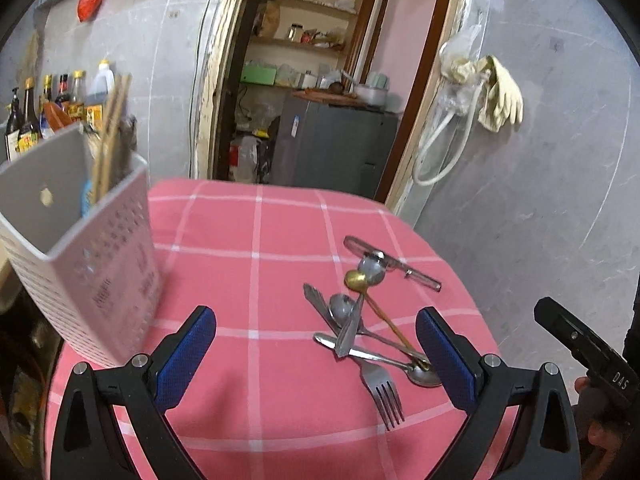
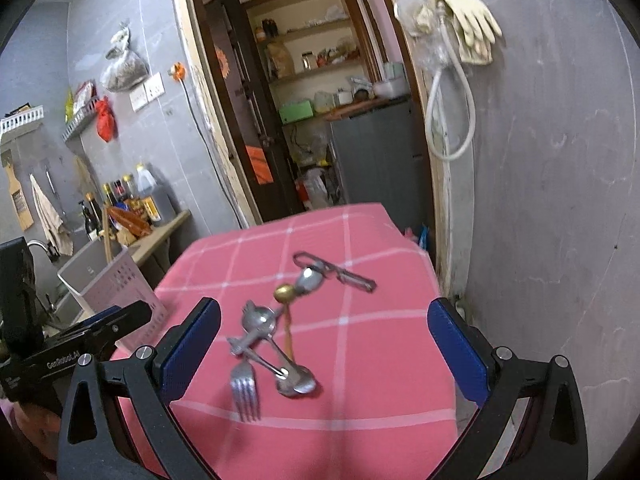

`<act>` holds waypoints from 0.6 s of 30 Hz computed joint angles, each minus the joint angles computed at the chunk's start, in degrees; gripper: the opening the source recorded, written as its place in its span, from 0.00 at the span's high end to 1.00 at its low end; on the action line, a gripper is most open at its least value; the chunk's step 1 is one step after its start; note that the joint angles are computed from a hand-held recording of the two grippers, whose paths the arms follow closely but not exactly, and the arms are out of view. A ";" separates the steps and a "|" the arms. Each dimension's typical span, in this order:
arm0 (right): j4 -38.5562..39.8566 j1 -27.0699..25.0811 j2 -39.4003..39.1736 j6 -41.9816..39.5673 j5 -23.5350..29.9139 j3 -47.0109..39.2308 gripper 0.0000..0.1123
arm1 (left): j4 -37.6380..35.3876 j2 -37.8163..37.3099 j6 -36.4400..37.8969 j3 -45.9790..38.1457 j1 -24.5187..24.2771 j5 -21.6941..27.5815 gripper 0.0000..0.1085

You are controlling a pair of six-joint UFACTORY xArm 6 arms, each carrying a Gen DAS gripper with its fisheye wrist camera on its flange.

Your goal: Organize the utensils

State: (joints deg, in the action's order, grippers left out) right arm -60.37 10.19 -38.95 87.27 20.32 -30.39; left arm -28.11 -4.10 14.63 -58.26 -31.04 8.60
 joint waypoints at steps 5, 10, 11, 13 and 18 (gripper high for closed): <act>2.97 -4.37 3.99 -3.82 -6.70 0.94 0.10 | 2.49 3.19 -3.68 -1.35 -0.40 1.06 0.07; 7.54 -6.91 8.27 -9.89 -13.27 0.89 0.09 | 2.81 4.66 -5.61 -1.05 -1.08 1.66 0.07; 8.91 -6.93 8.80 -11.30 -13.88 0.96 0.10 | 2.77 4.83 -5.78 -0.94 -1.23 1.81 0.07; 12.13 -6.90 10.11 -14.44 -15.82 1.38 0.10 | 1.84 5.15 -5.30 -1.12 -1.48 2.78 0.07; 28.99 -4.89 12.30 -28.92 -19.01 3.67 0.30 | -5.31 6.09 1.21 -2.57 -2.28 5.60 0.21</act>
